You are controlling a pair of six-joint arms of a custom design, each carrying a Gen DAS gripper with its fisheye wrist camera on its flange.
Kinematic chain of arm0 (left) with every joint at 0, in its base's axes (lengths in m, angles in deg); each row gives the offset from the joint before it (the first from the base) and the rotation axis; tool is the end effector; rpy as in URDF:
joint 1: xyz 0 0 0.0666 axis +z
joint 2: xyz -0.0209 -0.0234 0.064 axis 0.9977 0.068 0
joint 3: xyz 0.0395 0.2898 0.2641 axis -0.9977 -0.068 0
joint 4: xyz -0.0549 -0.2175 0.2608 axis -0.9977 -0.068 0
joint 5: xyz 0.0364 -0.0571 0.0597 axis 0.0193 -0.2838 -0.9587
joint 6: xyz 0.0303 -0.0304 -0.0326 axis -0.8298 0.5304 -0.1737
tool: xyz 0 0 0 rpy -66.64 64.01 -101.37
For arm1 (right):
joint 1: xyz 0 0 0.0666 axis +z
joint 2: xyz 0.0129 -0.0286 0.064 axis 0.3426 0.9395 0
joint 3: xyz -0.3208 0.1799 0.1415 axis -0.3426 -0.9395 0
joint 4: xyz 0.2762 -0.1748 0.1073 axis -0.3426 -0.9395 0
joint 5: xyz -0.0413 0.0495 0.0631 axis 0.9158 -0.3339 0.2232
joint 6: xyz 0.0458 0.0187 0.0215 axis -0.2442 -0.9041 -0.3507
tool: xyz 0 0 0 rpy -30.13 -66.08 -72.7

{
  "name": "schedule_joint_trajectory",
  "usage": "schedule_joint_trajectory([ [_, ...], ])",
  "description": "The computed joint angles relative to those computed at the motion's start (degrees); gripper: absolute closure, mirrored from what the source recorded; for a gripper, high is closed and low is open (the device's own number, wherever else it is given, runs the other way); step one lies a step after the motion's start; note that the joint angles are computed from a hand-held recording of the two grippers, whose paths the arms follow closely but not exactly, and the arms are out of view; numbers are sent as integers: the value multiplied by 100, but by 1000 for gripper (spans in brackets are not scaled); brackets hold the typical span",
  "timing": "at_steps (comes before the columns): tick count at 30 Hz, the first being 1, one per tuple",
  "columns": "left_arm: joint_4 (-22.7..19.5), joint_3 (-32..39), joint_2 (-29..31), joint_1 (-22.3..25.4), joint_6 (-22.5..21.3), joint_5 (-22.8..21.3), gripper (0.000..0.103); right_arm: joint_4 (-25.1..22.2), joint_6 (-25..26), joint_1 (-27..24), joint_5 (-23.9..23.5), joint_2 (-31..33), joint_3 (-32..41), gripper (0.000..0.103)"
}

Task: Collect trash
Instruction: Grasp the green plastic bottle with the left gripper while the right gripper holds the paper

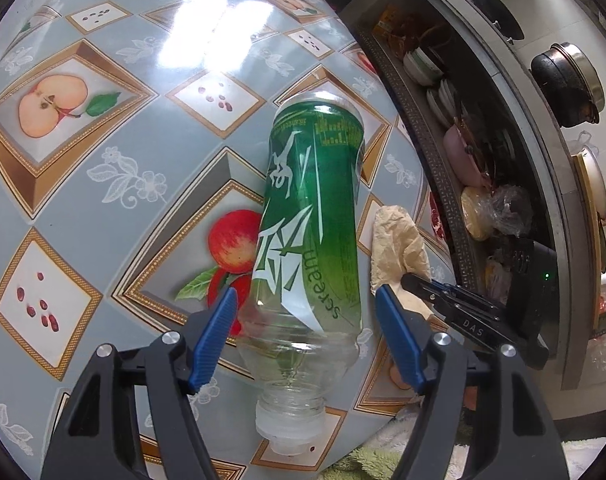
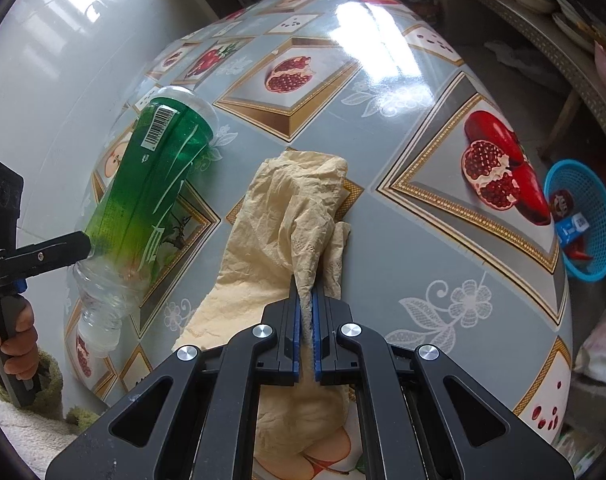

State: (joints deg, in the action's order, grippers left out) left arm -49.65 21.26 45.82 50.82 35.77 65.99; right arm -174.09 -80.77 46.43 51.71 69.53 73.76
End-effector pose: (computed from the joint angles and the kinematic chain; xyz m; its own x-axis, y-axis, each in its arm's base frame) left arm 0.2985 -0.2221 0.5768 -0.9565 -0.1891 -0.2220 -0.0459 0.8495 -0.5256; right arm 0.3361 0.1780 0.5513 -0.9433 -0.1543 -0.2939 -0.2624 0.8890 0.3752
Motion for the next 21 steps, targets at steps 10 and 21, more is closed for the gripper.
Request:
schedule_joint_trajectory([
  [10, -68, 555, 462, 243, -318, 53, 22, 61, -67, 2, -26, -74, -75, 100],
  [21, -207, 1260, 1355, 536, -698, 637, 18, 77, -24, -50, -49, -112, -128, 100],
])
